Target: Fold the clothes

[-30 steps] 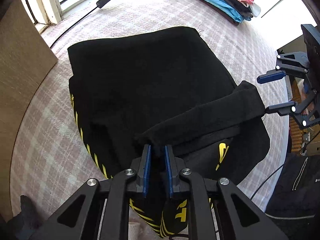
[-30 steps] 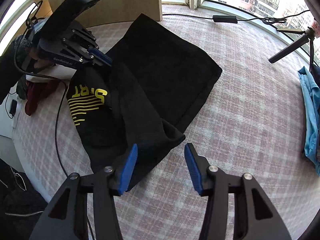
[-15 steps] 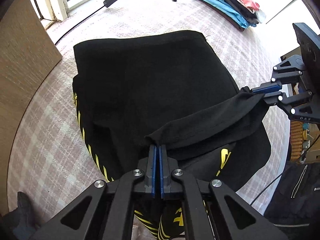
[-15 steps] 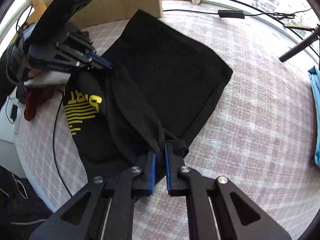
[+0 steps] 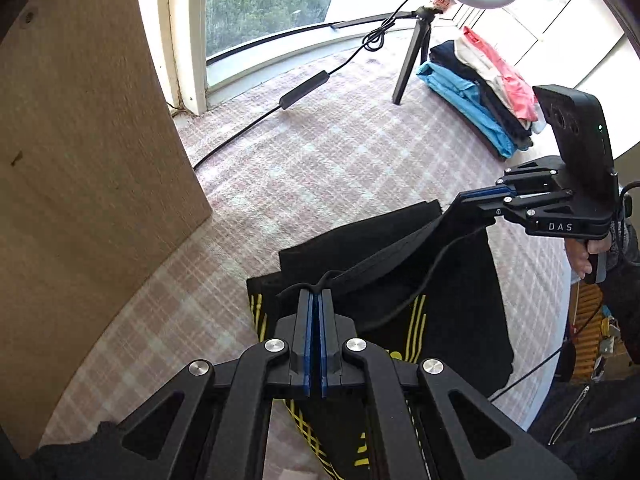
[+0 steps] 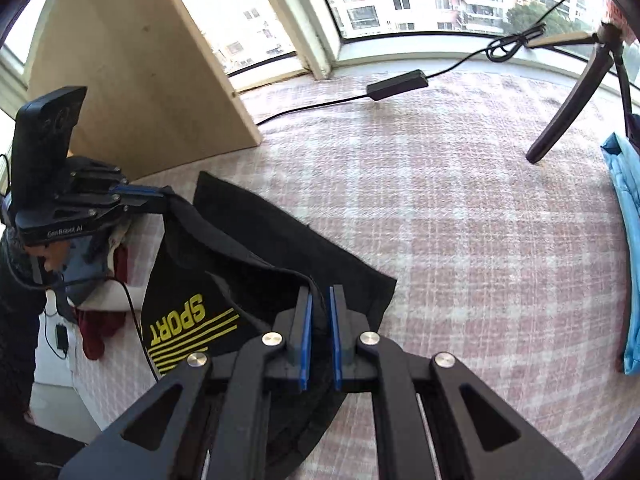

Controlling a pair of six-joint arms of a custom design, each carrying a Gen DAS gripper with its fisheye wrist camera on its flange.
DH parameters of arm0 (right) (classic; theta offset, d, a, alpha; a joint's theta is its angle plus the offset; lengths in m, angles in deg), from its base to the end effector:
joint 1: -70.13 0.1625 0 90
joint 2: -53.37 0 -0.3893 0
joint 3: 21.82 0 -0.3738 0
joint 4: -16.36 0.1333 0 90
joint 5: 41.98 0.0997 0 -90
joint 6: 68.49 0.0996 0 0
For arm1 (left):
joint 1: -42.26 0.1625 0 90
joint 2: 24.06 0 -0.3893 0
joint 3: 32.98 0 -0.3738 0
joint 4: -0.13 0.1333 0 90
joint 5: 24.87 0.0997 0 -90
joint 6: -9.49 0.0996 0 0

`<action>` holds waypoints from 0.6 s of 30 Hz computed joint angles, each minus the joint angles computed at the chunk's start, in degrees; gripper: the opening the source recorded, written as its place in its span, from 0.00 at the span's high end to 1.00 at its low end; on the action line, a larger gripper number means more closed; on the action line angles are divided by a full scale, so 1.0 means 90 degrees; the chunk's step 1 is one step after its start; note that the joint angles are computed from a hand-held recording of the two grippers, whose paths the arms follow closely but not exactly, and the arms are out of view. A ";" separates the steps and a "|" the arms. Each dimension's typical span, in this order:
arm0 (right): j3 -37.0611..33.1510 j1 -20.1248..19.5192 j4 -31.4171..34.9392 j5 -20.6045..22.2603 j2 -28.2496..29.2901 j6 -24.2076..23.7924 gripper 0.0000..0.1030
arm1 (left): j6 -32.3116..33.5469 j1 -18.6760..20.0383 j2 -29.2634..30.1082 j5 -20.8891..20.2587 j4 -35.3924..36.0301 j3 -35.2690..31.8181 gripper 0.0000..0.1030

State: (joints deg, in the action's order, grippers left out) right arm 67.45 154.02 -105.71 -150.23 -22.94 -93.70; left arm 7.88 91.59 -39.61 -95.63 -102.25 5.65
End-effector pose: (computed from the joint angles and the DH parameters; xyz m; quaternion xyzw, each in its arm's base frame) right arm 0.0396 -0.5892 0.4002 0.1356 -0.9645 0.1156 0.1948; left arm -0.3950 -0.7146 0.0094 0.3428 0.9200 0.0257 0.1883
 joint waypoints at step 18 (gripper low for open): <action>0.0175 0.0348 0.0218 -0.0166 0.0318 -0.0272 0.85 | 0.0129 -0.0096 -0.0449 -0.0123 0.0148 0.0748 0.86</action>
